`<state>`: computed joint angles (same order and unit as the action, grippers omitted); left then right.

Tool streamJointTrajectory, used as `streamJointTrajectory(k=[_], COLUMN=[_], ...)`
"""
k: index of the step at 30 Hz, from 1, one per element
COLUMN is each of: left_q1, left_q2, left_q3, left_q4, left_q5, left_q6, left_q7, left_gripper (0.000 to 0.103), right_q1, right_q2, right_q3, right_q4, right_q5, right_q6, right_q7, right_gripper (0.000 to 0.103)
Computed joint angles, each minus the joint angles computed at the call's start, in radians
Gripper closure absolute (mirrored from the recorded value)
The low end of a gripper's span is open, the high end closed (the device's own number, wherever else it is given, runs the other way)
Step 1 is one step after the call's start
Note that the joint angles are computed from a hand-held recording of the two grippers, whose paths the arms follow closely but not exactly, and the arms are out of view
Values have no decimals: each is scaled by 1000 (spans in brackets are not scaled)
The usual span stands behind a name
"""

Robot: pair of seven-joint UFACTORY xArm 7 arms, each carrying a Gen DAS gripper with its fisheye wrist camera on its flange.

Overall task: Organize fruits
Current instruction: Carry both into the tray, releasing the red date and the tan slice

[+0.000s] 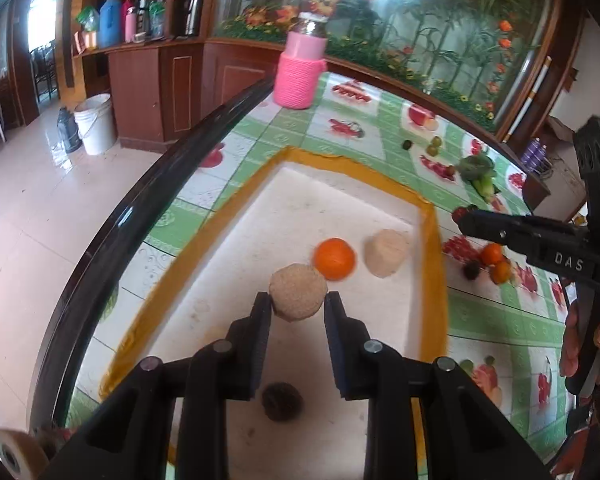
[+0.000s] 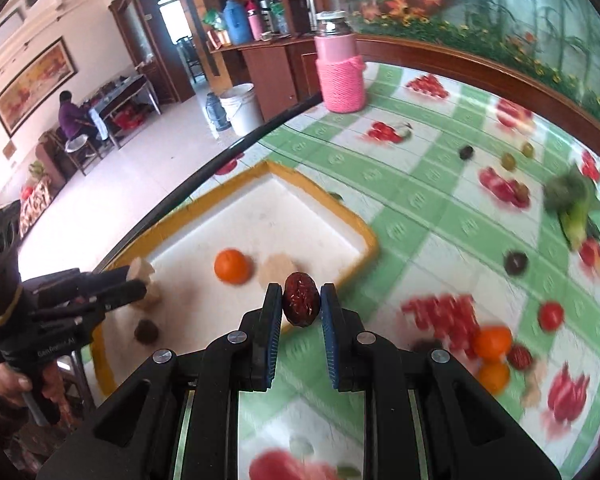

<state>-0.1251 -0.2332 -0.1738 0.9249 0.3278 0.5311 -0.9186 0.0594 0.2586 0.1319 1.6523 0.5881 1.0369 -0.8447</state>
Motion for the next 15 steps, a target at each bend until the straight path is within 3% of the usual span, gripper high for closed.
streamJointTrajectory(k=[7, 15], left_q1=[1, -5], left_q2=[59, 100], left_q3=[40, 58], left_q4=[17, 36], left_q5=[-47, -95], left_q6=[-3, 8], left_q7=[61, 123], left_gripper=[73, 73], right_q1=[88, 99], right_q2=[133, 188], right_q3=[30, 46], right_q4=[88, 99], right_q5=[-129, -196], right_q6=[-98, -152], right_q7=[47, 36], right_gripper=[84, 84])
